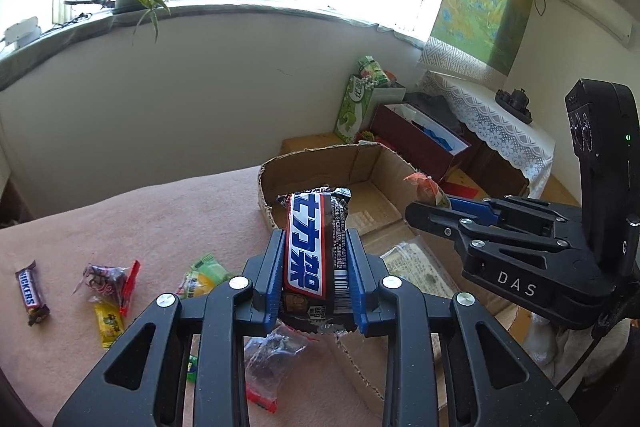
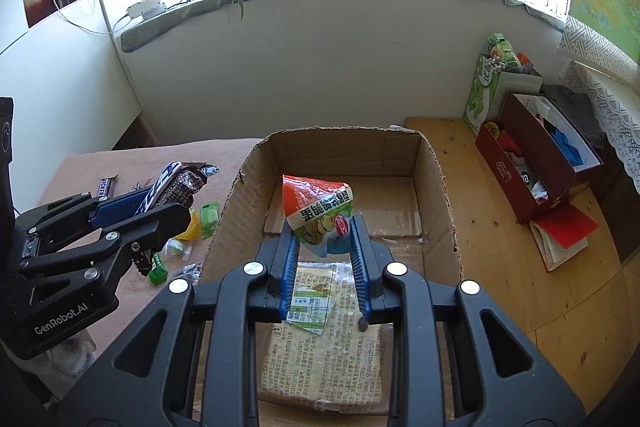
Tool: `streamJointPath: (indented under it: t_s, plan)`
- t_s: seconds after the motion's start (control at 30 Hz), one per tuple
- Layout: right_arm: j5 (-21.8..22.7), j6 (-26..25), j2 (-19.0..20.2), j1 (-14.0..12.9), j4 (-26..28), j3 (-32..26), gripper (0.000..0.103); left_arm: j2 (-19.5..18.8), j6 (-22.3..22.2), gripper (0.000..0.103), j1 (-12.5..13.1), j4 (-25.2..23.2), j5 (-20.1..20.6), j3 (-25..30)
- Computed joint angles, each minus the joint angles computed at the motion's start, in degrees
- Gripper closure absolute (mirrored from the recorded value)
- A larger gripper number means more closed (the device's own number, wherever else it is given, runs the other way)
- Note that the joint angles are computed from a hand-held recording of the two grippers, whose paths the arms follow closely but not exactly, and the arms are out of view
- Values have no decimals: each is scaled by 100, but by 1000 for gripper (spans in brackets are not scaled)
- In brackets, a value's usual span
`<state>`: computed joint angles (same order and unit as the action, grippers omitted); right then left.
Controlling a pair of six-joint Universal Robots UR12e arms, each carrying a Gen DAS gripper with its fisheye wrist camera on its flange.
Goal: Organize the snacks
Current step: 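Carry the orange candy bag with the right tool into the box and release, then lower the Snickers bar with the left tool into the box and release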
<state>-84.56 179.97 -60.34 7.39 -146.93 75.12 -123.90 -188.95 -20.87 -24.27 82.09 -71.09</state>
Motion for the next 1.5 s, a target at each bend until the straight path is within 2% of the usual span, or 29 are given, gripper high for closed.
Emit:
streamJointPath:
  t_s: [0.53, 0.63, 0.73, 1.1, 1.5]
  plan:
    - [-31, 257, 149, -121, 252, -154, 76, -201, 294, 76, -132, -300, 117, 330]
    - [-85, 286, 140, -118, 206, -136, 69, -198, 324, 76, -142, -277, 161, 337]
    - [-97, 290, 124, -111, 183, -116, 69, -191, 328, 76, -157, -257, 218, 336]
    - [-210, 363, 31, -80, 149, -24, 67, -66, 288, 76, -137, -70, 209, 161]
    - [-306, 322, -189, 107, 13, 181, 67, 327, 163, 76, -15, 398, 272, -408]
